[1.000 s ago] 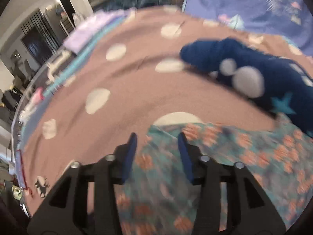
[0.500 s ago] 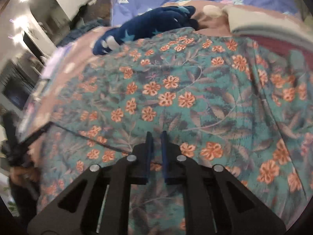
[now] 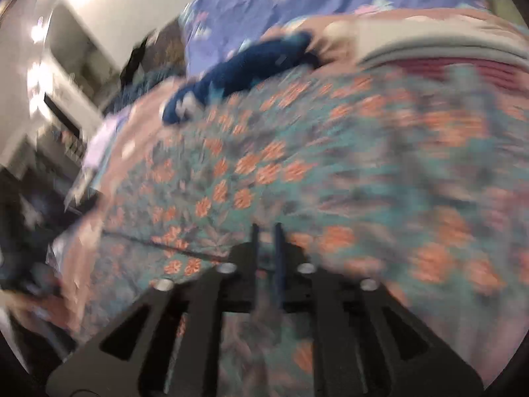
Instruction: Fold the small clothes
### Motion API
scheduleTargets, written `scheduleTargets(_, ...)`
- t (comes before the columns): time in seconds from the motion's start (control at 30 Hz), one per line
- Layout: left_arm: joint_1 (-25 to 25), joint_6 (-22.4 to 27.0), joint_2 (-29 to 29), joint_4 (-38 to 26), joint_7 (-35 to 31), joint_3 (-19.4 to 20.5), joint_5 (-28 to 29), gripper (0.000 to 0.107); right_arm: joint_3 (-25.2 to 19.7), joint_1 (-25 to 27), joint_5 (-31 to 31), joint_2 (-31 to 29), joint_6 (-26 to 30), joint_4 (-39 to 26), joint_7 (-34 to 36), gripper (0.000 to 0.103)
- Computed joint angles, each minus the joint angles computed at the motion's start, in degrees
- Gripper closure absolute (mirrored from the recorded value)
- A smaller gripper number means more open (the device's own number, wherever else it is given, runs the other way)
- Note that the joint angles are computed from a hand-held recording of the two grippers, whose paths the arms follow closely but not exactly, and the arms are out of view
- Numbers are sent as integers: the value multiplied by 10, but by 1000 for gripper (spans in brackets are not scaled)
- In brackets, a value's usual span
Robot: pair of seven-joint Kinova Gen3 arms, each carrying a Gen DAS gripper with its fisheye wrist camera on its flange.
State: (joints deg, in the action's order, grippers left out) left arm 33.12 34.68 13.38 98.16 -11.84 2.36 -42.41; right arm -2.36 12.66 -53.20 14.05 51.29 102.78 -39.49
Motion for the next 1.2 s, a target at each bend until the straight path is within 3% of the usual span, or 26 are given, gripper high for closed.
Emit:
scheduleTargets(0.1, -32, -21, 60, -46, -67, 43, 48, 56, 13, 78, -59, -48, -1, 24, 61, 52)
scheduleTargets(0.17, -8, 2, 105, -77, -94, 35, 56, 47, 51, 129, -74, -69, -3, 19, 76, 40)
scheduleTargets(0.2, 18, 25, 116, -92, -101, 17, 46, 41, 64, 142, -72, -70, 2, 11, 70, 40)
scheduleTargets(0.3, 68, 69, 133, -124, -126, -19, 44, 34, 141, 199, -80, -43, 22, -28, 7, 39)
scheduleTargets(0.37, 72, 63, 131, -120, -131, -27, 52, 34, 184, 234, -95, -9, 58, -53, -39, 39)
scheduleTargets(0.43, 69, 45, 124, -109, -133, -32, 62, 33, 190, 284, -107, 32, 105, -75, -86, 39)
scheduleTargets(0.47, 68, 36, 121, -103, -134, -34, 66, 32, 182, 311, -115, 51, 128, -85, -105, 40)
scheduleTargets(0.53, 67, 31, 121, -103, -140, -36, 71, 31, 160, 355, -140, 87, 164, -101, -116, 53)
scheduleTargets(0.6, 70, 37, 126, -112, -147, -39, 74, 30, 144, 371, -149, 102, 165, -113, -122, 57)
scheduleTargets(0.77, 75, 36, 127, -112, -151, -45, 79, 30, 116, 367, -144, 120, 104, -146, -186, 65)
scheduleTargets(0.83, 75, 33, 126, -112, -150, -46, 80, 29, 110, 365, -144, 127, 68, -157, -219, 73)
scheduleTargets(0.87, 76, 31, 126, -111, -149, -47, 80, 29, 103, 370, -139, 128, 57, -157, -229, 83)
scheduleTargets(0.93, 75, 25, 124, -107, -148, -48, 81, 29, 113, 361, -140, 133, 52, -164, -257, 94)
scheduleTargets(1.1, 71, 11, 120, -100, -153, -48, 87, 27, 46, 385, -219, 110, 83, -129, -184, 96)
scheduleTargets(1.2, 68, -3, 115, -91, -152, -50, 91, 27, -14, 358, -221, 79, 134, -121, -114, 95)
